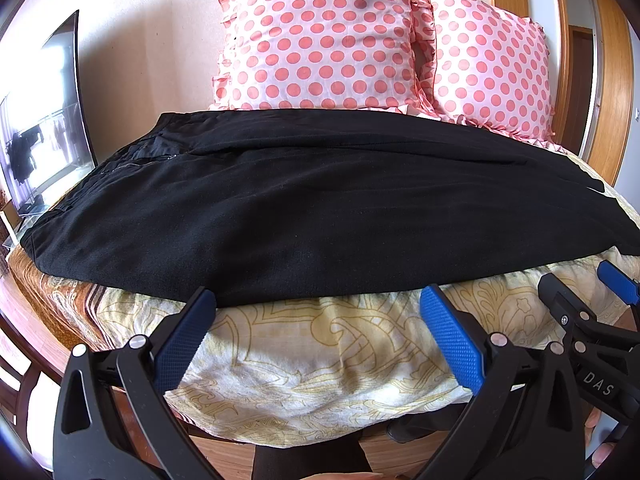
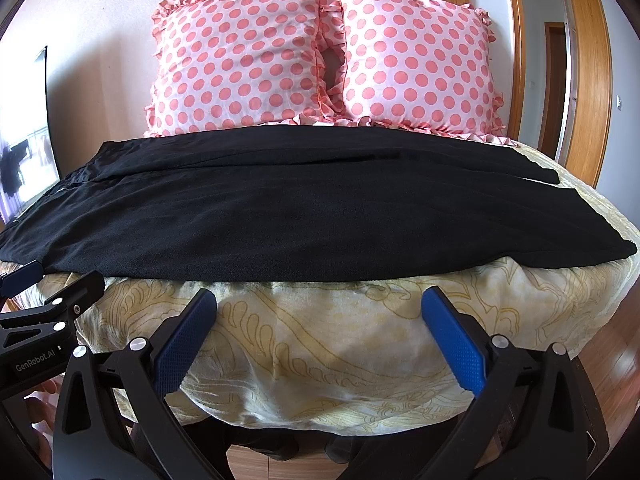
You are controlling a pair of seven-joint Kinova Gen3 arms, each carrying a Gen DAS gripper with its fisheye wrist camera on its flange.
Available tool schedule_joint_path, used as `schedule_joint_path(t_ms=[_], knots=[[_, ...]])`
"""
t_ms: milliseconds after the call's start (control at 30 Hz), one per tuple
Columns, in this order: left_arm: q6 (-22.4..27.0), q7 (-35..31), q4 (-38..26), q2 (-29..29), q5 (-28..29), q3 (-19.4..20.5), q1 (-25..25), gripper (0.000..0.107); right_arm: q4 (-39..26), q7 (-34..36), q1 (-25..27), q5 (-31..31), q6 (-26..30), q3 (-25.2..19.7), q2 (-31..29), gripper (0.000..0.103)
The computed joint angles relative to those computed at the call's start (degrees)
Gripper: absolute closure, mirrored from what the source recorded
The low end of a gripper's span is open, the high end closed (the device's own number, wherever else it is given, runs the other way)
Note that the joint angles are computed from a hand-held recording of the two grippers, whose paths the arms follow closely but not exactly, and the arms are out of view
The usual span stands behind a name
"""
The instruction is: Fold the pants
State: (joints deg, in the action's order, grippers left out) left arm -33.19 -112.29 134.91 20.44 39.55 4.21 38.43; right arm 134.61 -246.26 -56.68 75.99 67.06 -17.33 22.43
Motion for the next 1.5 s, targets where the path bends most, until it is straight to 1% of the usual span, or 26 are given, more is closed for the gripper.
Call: schedule_joint_path(t_ms=[1500], knots=[[-0.2,0.1,0.1,0.0,-0.1,0.1,0.0,0.006,-0.4,1.6,0.0,-0.8,0.2,0.0,-0.7,0.001]])
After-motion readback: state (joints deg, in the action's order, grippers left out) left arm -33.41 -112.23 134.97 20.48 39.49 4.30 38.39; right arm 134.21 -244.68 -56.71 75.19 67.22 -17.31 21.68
